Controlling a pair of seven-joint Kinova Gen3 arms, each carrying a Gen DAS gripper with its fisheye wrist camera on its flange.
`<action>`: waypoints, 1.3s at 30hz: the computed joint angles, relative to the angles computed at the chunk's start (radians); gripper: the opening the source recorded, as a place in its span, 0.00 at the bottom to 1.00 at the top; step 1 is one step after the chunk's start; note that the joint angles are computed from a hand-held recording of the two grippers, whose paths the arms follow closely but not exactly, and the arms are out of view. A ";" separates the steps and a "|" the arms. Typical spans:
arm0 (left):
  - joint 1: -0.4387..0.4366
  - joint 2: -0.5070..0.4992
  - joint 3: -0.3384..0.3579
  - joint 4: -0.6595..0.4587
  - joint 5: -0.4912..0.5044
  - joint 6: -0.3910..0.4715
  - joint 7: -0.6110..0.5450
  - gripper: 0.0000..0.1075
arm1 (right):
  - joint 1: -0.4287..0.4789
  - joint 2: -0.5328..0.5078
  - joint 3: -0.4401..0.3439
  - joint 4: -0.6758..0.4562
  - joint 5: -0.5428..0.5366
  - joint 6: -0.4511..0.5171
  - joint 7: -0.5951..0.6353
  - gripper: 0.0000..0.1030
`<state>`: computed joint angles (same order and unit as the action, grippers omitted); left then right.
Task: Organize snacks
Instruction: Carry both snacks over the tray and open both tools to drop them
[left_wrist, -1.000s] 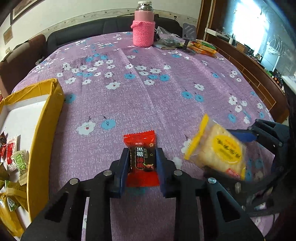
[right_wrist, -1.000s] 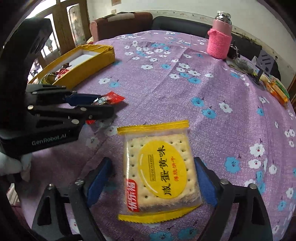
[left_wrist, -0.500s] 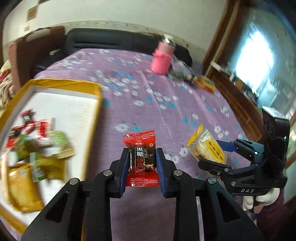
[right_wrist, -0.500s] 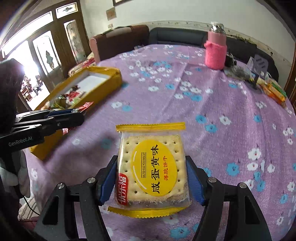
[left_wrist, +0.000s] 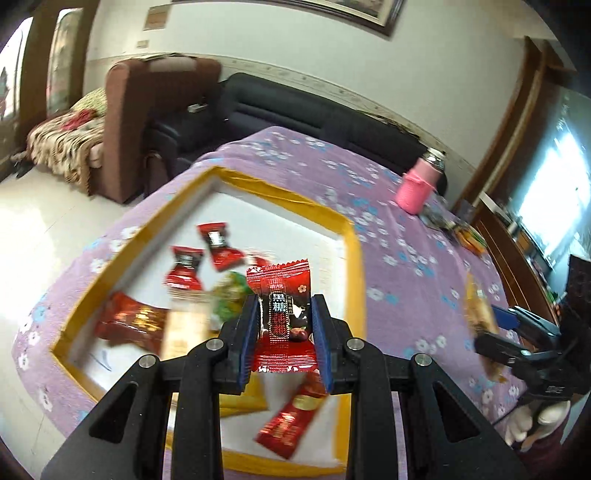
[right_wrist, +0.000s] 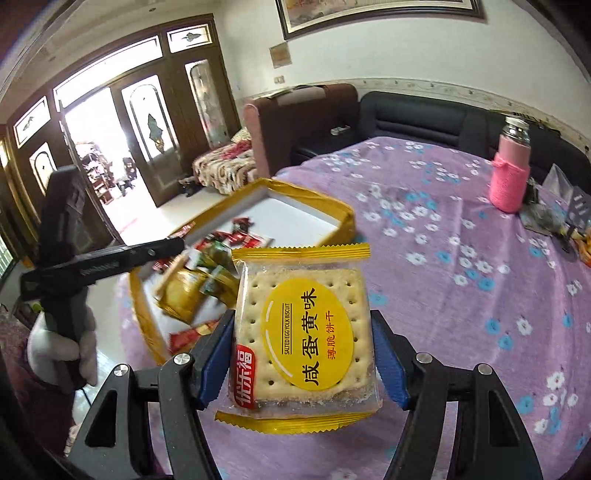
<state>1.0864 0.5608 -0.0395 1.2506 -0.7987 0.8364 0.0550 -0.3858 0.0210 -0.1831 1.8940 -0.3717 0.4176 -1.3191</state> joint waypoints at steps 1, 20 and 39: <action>0.000 -0.006 -0.012 0.020 0.003 -0.015 0.010 0.24 | -0.003 0.012 -0.005 -0.018 -0.021 0.005 0.014 0.68; -0.272 -0.068 0.276 0.247 -0.263 -0.099 0.317 0.44 | -0.306 0.436 0.070 -0.477 0.427 0.200 -0.461 0.70; 0.196 0.206 -0.156 -0.369 -0.027 0.596 -0.084 0.79 | -0.425 0.082 0.208 0.014 0.629 -0.184 -0.767 0.79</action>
<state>1.2821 0.7670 -0.1956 0.8817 -0.8257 1.4323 -0.0293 -0.8111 0.1029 0.0245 1.9078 0.2573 0.2332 -2.0858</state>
